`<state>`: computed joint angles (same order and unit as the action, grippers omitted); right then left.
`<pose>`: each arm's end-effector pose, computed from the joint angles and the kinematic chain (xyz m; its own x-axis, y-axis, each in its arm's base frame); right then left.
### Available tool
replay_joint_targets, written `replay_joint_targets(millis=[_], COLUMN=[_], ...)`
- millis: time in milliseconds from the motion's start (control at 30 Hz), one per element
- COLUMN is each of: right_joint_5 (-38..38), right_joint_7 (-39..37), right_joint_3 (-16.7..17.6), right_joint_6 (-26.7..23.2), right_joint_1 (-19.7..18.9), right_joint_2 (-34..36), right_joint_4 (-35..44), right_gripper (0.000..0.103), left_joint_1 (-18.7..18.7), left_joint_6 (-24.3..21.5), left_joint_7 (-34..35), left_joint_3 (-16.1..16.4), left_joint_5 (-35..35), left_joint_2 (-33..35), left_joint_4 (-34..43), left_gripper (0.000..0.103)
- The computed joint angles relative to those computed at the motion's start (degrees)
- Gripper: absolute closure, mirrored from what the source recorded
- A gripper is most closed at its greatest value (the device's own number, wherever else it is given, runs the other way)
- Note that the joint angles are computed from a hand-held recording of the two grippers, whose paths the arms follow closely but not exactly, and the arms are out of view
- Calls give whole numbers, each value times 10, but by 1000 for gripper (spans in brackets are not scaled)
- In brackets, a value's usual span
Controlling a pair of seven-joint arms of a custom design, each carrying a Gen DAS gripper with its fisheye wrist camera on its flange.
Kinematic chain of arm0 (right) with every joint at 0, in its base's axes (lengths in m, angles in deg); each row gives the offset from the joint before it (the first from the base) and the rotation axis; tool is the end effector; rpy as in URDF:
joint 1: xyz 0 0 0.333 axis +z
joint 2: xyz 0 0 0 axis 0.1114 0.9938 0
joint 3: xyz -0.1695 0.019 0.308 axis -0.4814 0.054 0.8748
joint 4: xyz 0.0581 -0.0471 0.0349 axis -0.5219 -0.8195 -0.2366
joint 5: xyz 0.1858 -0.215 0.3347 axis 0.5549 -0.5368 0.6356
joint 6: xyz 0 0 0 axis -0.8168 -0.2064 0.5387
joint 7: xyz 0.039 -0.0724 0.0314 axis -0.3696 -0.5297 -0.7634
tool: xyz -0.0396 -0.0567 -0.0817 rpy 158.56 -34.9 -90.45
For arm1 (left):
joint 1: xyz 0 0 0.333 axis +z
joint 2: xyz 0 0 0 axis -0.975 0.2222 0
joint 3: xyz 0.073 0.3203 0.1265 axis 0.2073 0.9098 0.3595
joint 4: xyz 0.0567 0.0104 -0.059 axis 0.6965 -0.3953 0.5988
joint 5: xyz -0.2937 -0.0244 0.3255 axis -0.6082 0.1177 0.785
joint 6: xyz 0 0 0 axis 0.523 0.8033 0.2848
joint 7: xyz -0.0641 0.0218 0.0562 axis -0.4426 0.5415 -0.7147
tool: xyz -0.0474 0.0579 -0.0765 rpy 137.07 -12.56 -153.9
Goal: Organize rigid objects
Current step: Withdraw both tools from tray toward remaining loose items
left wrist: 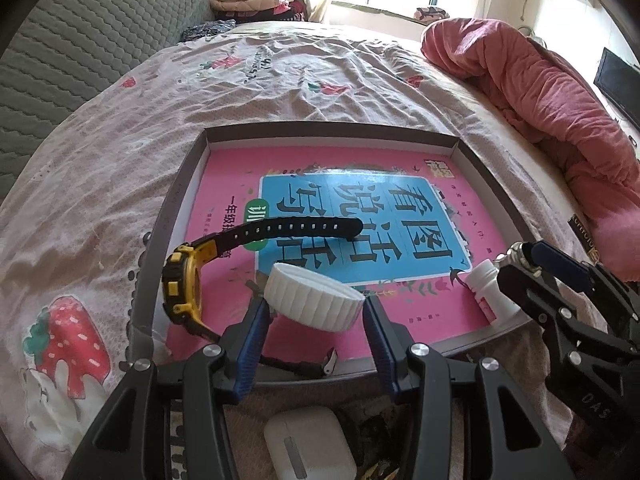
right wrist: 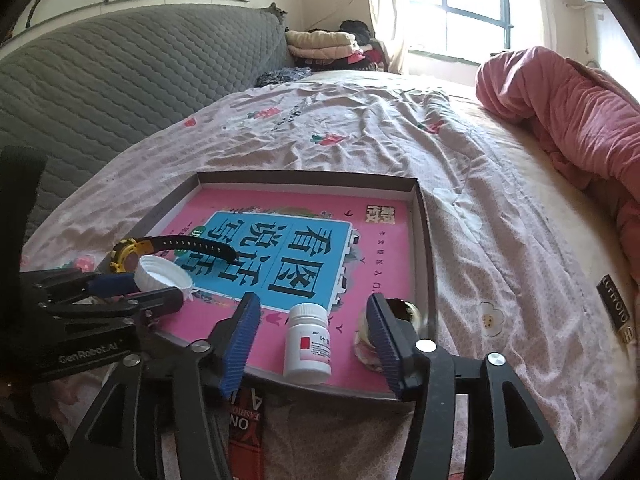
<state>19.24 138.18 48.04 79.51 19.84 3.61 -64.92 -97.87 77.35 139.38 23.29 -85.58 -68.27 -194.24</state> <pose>0.3991 0.2754 0.5206 -0.2221 -0.9735 -0.0551 -0.6462 0.1892 -0.7394 0.5068 -0.3802 0.4992 -0.5629 -0.8190 0.1108 -0.7190 0.4191 -0.5544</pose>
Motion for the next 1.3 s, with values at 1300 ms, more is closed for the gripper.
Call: replay_joint_targets(millis=[1300], right_joint_5=[-72], right_joint_7=[67], right_joint_3=[27], right_joint_6=[-11], right_joint_1=[-17], right_joint_2=[-43], right_joint_4=[-8], right_gripper=[29], left_joint_1=[-5], left_joint_6=[59], left_joint_7=[25], left_joint_3=[14], left_joint_5=[-55], left_joint_2=[-64], left_joint_4=[-39], left_gripper=[54])
